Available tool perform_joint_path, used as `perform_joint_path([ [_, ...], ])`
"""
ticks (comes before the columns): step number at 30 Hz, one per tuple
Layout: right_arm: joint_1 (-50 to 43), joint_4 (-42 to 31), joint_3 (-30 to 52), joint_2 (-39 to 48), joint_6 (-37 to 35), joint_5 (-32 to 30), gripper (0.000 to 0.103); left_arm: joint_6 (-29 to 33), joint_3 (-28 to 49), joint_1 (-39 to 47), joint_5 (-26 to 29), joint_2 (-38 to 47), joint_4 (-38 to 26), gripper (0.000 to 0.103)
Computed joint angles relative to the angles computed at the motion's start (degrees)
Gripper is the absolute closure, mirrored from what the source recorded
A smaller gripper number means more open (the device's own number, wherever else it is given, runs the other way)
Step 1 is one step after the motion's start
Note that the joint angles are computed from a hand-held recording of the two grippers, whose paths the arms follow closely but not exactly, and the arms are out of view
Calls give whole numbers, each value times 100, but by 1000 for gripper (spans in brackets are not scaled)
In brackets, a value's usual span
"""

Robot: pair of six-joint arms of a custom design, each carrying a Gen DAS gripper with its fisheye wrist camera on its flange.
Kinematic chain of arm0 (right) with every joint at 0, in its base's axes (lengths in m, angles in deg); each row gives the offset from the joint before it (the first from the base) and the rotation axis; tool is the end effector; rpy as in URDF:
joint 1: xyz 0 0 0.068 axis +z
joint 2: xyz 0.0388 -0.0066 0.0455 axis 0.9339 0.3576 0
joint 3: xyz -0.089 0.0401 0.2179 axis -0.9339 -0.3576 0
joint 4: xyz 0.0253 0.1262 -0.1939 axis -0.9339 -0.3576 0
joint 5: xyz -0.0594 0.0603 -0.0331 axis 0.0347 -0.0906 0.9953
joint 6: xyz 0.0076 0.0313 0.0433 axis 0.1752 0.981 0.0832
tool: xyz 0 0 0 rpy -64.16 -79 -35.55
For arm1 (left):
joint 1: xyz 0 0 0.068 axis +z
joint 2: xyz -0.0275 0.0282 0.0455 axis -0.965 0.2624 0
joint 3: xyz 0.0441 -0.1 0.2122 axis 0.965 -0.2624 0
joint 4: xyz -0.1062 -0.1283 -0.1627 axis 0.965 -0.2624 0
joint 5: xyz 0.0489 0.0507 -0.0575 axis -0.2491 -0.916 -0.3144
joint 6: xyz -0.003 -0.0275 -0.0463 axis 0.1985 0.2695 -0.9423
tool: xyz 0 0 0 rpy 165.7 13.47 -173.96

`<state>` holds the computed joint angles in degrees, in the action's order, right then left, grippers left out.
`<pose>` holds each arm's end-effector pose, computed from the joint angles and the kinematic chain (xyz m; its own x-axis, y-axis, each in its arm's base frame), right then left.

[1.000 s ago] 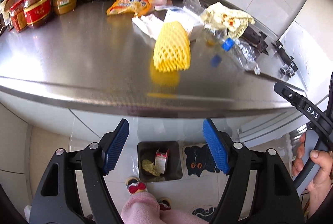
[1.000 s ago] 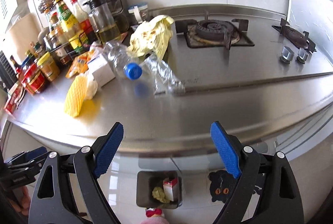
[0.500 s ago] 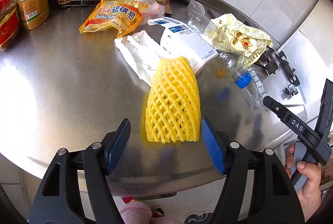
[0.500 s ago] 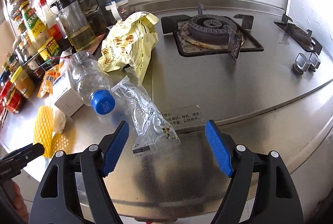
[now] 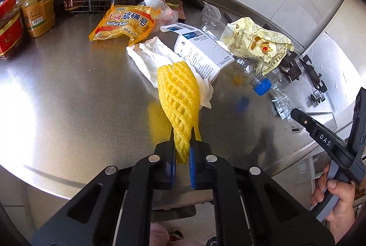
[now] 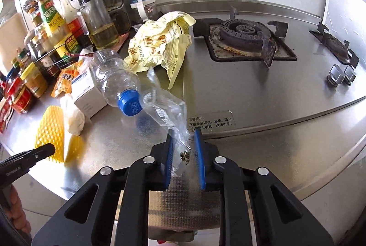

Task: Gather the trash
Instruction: 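Lower foam net and plastic bag into the bin and open both tools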

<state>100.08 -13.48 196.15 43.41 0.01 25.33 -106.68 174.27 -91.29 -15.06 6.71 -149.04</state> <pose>0.3243 0.1991 0.3628 -0.6851 -0.2694 -0.6768 -0.4906 0.8575 0.1553 0.2020 -0.0545 0.3730 -0.7118 -0.4631 -0.5280 -0.3493 0.8857 -0.3059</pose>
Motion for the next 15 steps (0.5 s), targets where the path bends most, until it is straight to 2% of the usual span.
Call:
perform_joint_path([
  [7,-229,508,-1978,-1574,-141,-655,92,-980,166,-1345,-861,-325,-664,96],
  [12,-343,471,-3275,-2730,-202,-1102,92,-2282,403,-2929,-1591,-238,-1483,96],
  [15,-320,374,-3977,-3387,-380,-1197,92,-3182,308,-3893,-1833,-200,-1754,96],
])
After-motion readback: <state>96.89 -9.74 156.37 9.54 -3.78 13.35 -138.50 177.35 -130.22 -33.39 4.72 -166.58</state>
